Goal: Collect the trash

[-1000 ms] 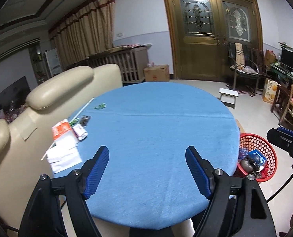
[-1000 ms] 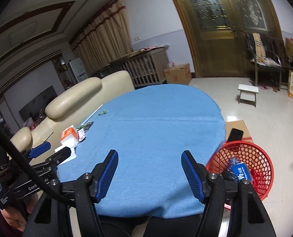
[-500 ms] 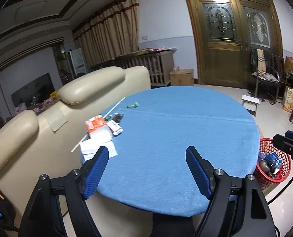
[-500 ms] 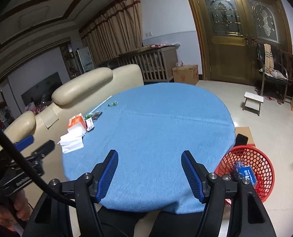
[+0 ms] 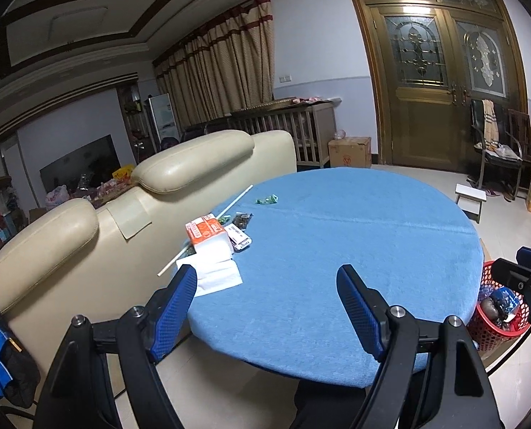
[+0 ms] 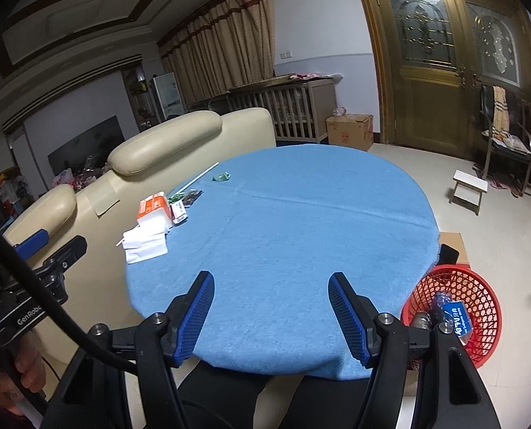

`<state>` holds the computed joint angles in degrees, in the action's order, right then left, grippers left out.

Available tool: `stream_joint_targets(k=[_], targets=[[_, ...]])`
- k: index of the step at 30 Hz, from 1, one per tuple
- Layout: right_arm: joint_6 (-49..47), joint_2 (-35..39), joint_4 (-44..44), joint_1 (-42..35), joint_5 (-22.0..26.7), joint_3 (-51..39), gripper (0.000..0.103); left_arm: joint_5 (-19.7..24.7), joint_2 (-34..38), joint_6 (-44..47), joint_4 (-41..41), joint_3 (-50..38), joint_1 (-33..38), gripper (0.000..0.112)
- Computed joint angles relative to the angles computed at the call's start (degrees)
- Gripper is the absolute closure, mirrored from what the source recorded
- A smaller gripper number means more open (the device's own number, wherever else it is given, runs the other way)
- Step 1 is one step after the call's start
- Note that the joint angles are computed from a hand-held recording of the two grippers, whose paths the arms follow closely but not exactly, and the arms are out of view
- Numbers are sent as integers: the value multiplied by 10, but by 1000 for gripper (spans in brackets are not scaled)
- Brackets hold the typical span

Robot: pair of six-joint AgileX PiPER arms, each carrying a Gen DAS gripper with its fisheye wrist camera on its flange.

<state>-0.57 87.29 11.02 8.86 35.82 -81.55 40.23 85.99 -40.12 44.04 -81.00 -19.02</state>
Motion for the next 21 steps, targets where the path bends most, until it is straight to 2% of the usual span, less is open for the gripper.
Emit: stream_joint_targets(k=[21], targets=[[33, -24, -41, 47, -8, 3, 33, -1, -56, -37, 46, 44, -7, 31]])
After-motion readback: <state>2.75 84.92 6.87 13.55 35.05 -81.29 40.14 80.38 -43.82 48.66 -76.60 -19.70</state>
